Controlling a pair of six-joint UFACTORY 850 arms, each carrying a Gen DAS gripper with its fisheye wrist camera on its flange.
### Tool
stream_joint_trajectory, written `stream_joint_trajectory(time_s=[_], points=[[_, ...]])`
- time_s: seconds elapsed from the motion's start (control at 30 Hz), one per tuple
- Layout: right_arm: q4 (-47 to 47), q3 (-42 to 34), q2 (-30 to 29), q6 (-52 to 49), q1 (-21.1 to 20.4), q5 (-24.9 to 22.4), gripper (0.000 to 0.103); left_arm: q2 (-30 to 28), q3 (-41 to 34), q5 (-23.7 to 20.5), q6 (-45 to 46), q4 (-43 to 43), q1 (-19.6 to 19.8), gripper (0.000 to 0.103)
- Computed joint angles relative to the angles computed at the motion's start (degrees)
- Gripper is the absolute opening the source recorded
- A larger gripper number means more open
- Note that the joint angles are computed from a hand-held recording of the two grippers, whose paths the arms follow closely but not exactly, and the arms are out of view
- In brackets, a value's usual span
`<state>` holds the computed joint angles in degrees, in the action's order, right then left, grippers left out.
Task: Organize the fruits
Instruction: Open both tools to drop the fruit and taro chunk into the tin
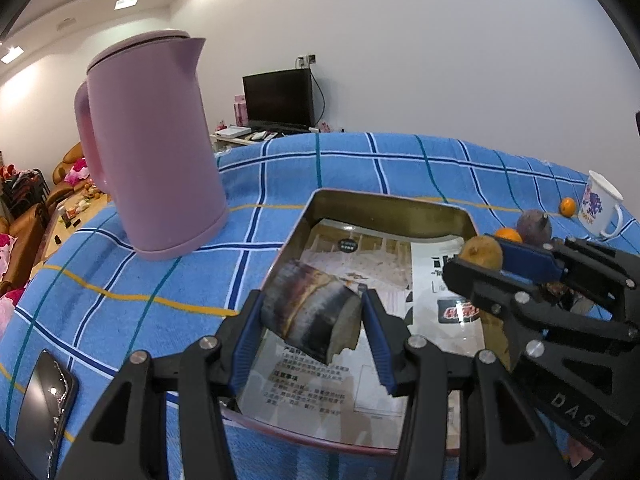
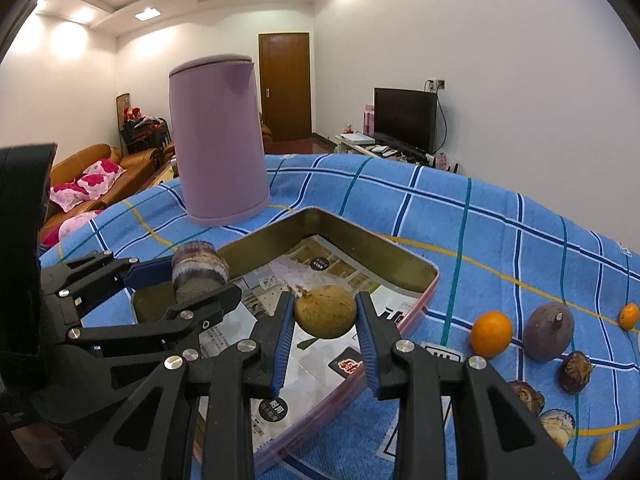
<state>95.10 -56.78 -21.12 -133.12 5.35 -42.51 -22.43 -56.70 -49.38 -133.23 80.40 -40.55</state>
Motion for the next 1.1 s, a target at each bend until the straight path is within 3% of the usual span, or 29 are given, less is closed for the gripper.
stream_joint_trajectory(time_s=[0.3, 0.5, 0.57, 0.77, 1.1], points=[[-3.15, -0.94, -0.79, 2.70, 0.13, 0.73, 0.034, -0.22, -0.29, 0.61, 1.27, -1.21, 0.29, 0.051], [-1.35, -0.57, -0.54, 1.83, -0.44, 1.10, 0.051, -0.25, -0.35, -0.52, 1.08, -1.87, -0.25, 0.052], [-1.75, -0.61, -0.48, 2.44, -0.73, 0.83, 0.052, -0.35, -0.46, -1.58, 1.17, -2.15, -0.69, 0.053], [-1.01, 0.58, 0.89, 1.91, -2.16, 0.52, 0.053, -0.32, -0.74, -2.77, -0.24, -1.81, -1.81, 0.068], [4.40, 4.02, 4.12, -5.21, -9.37, 1.78, 0.056, -2.09, -5.31, -4.00, 0.02, 3.06, -5.70, 0.080]])
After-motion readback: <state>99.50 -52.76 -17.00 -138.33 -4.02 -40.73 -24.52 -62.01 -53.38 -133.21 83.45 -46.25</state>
